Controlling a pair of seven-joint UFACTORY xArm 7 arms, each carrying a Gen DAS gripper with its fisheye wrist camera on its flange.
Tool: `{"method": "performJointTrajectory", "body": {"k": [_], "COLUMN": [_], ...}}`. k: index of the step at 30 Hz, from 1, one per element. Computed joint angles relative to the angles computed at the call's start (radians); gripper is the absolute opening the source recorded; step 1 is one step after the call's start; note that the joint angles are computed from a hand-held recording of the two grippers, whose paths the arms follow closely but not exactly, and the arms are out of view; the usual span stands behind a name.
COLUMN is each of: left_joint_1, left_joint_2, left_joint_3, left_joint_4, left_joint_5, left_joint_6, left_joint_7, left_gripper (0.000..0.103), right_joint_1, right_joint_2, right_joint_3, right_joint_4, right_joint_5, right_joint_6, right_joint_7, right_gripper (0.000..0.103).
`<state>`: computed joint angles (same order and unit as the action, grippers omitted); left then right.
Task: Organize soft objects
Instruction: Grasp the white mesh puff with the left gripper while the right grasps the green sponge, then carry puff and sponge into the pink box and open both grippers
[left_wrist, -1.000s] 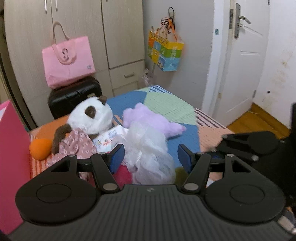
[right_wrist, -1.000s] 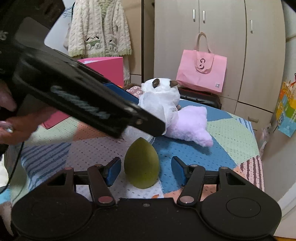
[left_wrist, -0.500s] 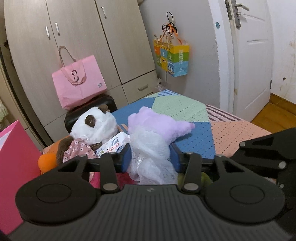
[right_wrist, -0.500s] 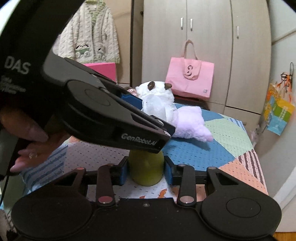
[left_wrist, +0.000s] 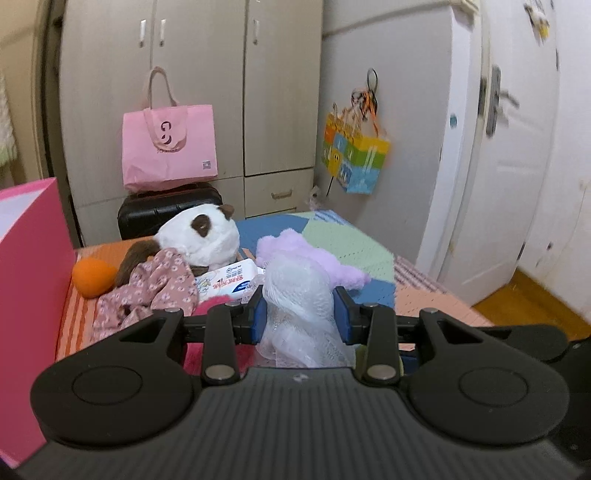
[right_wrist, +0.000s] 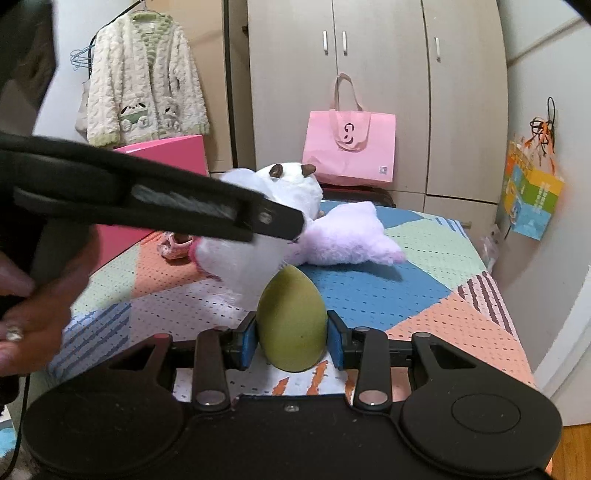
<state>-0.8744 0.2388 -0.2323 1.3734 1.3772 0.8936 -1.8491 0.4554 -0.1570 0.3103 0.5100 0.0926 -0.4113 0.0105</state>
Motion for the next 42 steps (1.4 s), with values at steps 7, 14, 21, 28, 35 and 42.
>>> {"method": "performJointTrajectory", "body": {"k": [7, 14, 21, 28, 35, 42], "left_joint_1": [0.018, 0.058, 0.079, 0.108, 0.110, 0.138], "left_joint_2": [-0.091, -0.164, -0.228, -0.310, -0.381, -0.531], "left_joint_3": [-0.032, -0.085, -0.127, -0.175, -0.243, -0.251], "left_joint_4": [-0.109, -0.191, -0.253, -0.320, -0.359, -0.439], "left_joint_5": [0.018, -0.040, -0.125, -0.242, -0.333, -0.488], "left_joint_6": [-0.009, -0.033, -0.042, -0.056, 0.038, -0.052], "left_joint_7": [-0.156, -0.204, -0.198, -0.158, -0.131, 0.018], "left_gripper": [0.036, 0.036, 0.036, 0.036, 0.036, 0.036], "right_joint_1": [-0.087, -0.068, 0.203, 0.452, 0.569, 0.644], "right_joint_2": [-0.040, -0.091, -0.148, -0.207, -0.212, -0.211], "right_joint_3": [0.156, 0.140, -0.147, -0.375, -0.409, -0.418], "right_joint_4": [0.002, -0.015, -0.046, -0.022, 0.078, 0.184], "right_joint_5": [0.229, 0.204, 0.020, -0.086, 0.035, 0.159], "right_joint_6": [0.031, 0.100, 0.175, 0.314, 0.490, 0.608], "right_joint_7": [-0.152, -0.075, 0.088, 0.140, 0.006, -0.158], "right_gripper": [0.042, 0.042, 0.042, 0.042, 0.042, 0.043]}}
